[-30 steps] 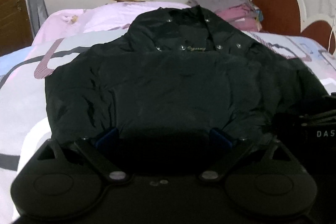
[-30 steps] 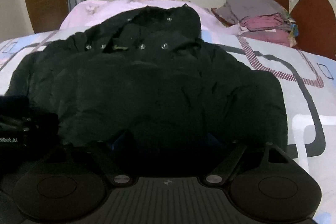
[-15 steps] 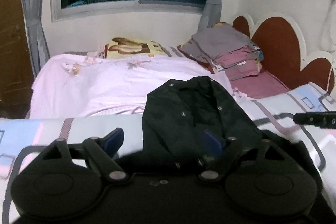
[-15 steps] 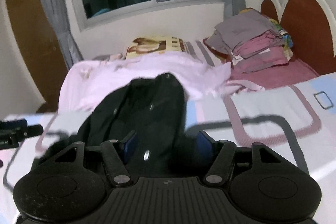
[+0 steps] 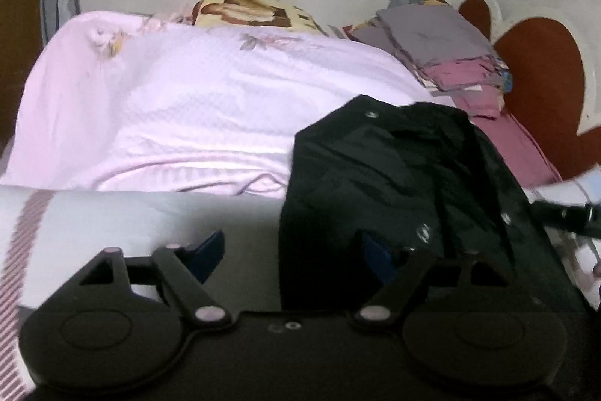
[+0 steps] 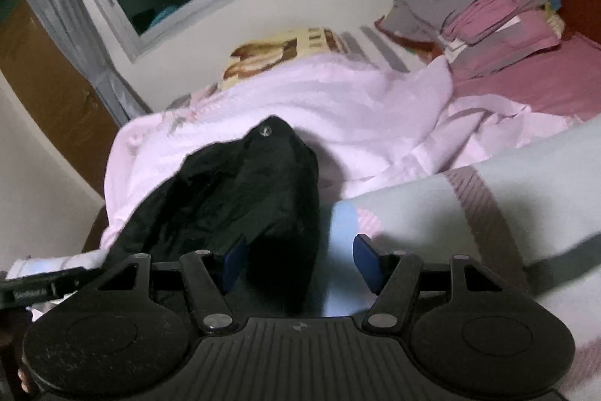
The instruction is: Fold large clothes
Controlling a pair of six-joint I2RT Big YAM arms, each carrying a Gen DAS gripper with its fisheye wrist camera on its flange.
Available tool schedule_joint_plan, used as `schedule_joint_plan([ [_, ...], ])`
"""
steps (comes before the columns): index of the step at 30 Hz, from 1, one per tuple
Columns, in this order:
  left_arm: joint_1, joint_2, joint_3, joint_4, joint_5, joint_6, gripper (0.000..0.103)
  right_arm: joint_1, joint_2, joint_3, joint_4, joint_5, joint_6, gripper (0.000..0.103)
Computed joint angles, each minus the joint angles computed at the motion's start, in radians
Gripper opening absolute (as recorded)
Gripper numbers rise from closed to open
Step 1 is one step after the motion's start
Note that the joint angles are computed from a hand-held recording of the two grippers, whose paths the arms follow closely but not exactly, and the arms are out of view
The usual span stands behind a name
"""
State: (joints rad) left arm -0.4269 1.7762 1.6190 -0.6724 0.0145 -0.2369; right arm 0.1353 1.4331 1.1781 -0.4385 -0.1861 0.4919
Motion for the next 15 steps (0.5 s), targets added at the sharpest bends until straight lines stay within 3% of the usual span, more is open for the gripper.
schedule_joint_plan([
  [8,0.029,0.120,0.149,-0.079,0.121,-0.070,0.076,-0.028,0.099,0.042,0.061,-0.082,-0.010,0.063],
  [9,0.030,0.131,0.164,-0.085,0.135,-0.067,0.069,-0.028,0.099,0.038,0.075,-0.093,-0.010,0.062],
  [10,0.029,0.141,0.177,-0.090,0.159,-0.048,0.032,-0.031,0.099,0.033,0.090,-0.121,-0.019,0.030],
  [11,0.029,0.146,0.183,-0.093,0.204,-0.033,0.012,-0.035,0.102,0.036,0.087,-0.166,-0.020,0.016],
  [15,-0.003,0.077,0.109,-0.006,0.146,-0.009,0.005,-0.017,0.042,0.018,0.107,-0.102,-0.044,0.006],
])
